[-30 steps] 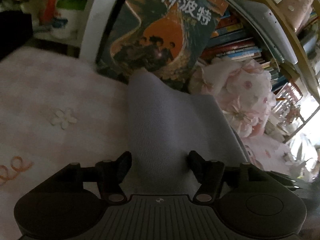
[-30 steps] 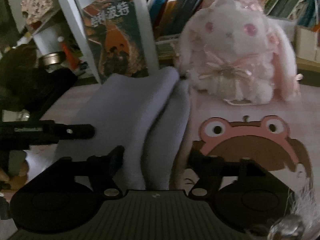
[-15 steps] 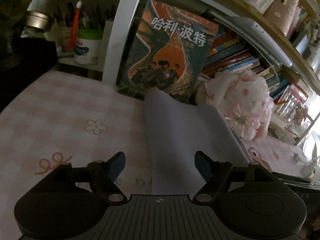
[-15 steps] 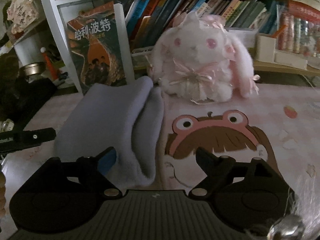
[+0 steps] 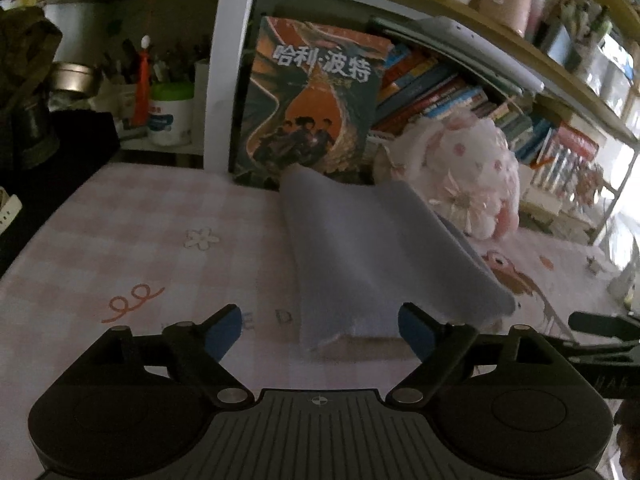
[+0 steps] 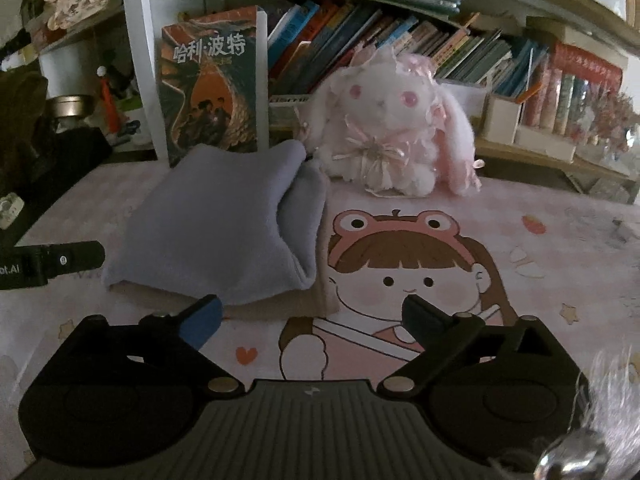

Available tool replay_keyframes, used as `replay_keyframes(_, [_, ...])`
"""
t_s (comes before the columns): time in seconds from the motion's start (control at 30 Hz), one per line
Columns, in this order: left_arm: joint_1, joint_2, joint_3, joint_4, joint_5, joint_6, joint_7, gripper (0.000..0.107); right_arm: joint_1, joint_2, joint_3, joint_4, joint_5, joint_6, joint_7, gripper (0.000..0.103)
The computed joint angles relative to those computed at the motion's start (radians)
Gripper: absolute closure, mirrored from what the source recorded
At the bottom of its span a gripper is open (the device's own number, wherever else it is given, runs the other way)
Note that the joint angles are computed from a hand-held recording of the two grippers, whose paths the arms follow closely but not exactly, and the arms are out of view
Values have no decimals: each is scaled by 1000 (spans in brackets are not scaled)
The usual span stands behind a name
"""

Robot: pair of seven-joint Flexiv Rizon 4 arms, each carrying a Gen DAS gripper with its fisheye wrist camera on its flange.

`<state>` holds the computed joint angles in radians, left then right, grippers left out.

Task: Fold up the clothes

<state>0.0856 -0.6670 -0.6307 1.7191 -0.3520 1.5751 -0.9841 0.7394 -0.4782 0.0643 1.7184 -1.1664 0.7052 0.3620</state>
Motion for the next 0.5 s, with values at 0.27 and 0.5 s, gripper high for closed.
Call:
replay_keyframes(0.27, [28, 49, -12, 92, 46, 55, -12, 13, 39, -1, 20, -2, 38, -60, 42, 5])
replay_keyframes(0.5, [-9, 93, 53, 152, 104, 110, -84, 11, 100, -20, 26, -29, 62, -183, 95, 4])
